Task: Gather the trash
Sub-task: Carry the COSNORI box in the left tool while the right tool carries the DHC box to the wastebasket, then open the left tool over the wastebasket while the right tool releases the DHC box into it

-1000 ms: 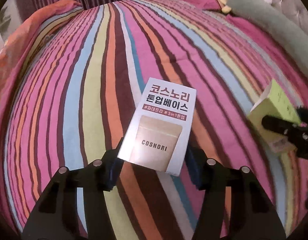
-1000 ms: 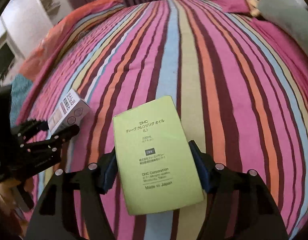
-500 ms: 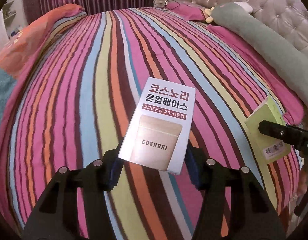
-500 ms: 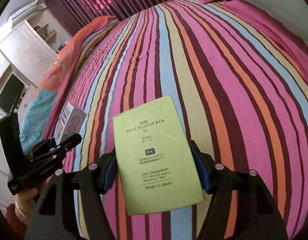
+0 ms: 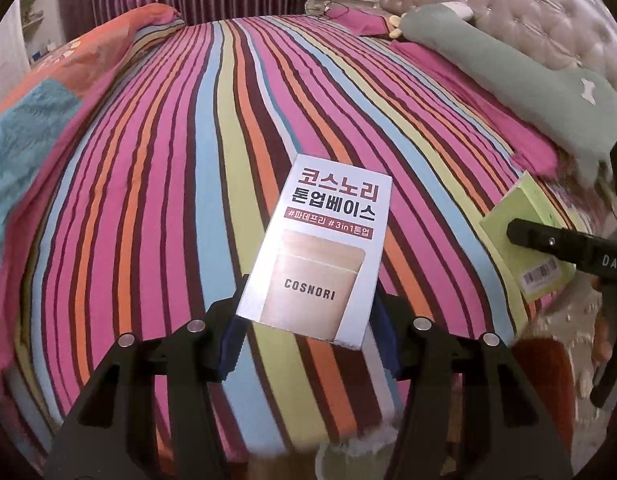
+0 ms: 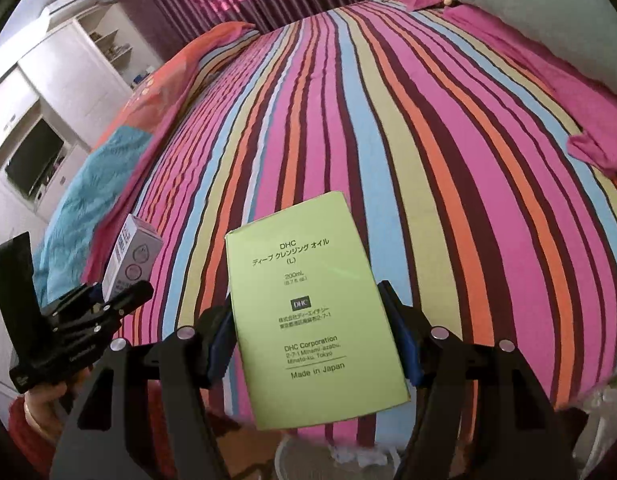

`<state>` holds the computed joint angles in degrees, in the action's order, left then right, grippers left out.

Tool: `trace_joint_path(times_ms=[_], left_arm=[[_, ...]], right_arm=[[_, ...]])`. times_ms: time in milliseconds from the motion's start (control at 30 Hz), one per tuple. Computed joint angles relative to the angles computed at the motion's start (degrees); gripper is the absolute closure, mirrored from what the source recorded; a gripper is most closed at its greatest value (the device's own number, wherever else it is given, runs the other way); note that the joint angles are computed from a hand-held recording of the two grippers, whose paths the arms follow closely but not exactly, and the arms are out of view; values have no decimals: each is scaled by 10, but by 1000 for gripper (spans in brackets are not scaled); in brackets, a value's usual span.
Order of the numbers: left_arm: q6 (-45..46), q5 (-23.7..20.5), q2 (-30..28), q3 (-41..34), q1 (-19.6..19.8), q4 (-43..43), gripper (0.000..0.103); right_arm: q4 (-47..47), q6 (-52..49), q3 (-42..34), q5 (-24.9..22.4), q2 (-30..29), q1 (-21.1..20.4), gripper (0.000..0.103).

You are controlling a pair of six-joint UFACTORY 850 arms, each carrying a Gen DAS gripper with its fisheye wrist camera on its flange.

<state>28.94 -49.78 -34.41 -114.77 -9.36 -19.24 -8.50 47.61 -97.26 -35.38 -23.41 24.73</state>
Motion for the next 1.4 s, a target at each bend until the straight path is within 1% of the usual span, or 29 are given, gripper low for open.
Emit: trace_joint_path(times_ms=[133,233,300,400,500,533,633,733,800,900,933,1067,1133,1300,1400], left_arm=[[40,30,86,130,9,-21,49],[61,34,135,202,16,-37,49],[72,35,167,252,20,-36,49],[78,34,202,307,21,-23,49],[81,26,227,352,26,-31,49],[80,24,232,363,26,-33,49],[78,23,244,398,19,-30,49],[73,13,242,421,7,-16,49],[59,5,233,425,-1,5,49],[22,-21,206,411,-16,51,49],[5,-36,193,403,-22,73,49],[-36,-66,160,396,-40,132,49],[-45,-76,150,391,-46,145,49],[-63,-100,119,373,-56,172,49],[-74,-121,96,356,-57,182,49]], right_arm=[[2,30,72,23,46,25,41],[5,58,118,32,74,41,41],[0,79,140,28,88,53,41],[3,107,172,26,106,68,41],[39,117,206,31,121,78,41],[65,107,216,33,122,79,41],[85,112,229,22,118,91,41],[109,109,227,-2,101,96,41],[141,92,225,-16,85,93,41],[196,65,227,-30,67,85,41],[218,54,225,-36,58,79,41],[235,38,207,-67,32,72,41],[246,24,196,-82,17,69,41],[292,-4,205,-96,2,62,41],[337,-20,215,-99,-10,57,41]])
